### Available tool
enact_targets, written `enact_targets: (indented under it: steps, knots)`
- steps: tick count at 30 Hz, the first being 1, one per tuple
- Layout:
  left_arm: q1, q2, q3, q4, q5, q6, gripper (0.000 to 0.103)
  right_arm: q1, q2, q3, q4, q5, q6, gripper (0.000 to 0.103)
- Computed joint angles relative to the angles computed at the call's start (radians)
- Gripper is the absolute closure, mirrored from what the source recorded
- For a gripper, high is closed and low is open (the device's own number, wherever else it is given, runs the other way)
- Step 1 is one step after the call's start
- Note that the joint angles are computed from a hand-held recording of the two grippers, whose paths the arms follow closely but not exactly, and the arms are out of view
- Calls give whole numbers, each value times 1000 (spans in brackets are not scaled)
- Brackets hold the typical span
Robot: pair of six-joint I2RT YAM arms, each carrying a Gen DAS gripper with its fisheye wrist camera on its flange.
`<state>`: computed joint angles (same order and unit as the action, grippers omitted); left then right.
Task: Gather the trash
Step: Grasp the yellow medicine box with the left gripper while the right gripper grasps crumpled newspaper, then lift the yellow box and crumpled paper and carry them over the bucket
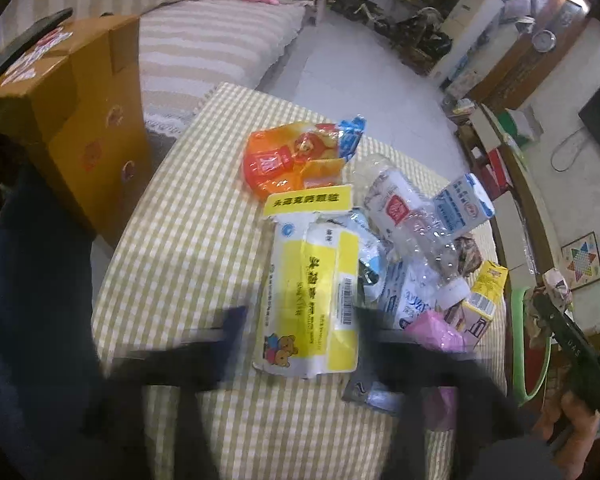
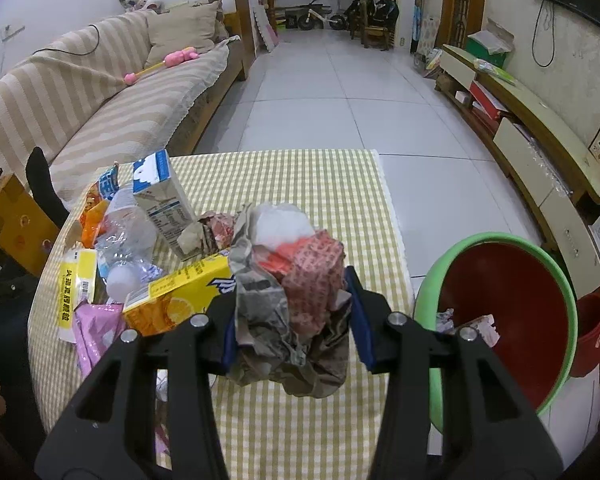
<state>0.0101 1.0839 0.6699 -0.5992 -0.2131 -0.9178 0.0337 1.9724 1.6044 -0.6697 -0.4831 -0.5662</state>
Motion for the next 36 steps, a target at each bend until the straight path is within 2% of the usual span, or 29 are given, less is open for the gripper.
enact_targets:
  steps: [2, 4, 9, 15, 21, 27, 36]
  knots:
    - [4, 20, 7, 4, -1, 13, 24, -5, 2, 1, -2, -5, 2, 59]
    - [40, 66, 11, 22, 39, 47, 20, -7, -2, -13, 5, -4, 1, 59]
    - [97, 188, 20, 96, 128, 97, 20, -10, 25, -3, 6, -2, 4, 59]
    - [91, 345, 82, 141, 157, 150, 19, -9, 80, 43, 3, -3, 19, 59]
    - [70, 469, 152, 113, 138, 177, 20, -4, 116, 70, -2, -6, 32, 59]
    - [59, 459, 141, 109, 114, 149, 42, -9, 129, 84, -7, -17, 36, 59]
    - [47, 261, 81, 35, 86, 143, 48, -18, 81, 64, -12, -38, 33, 59]
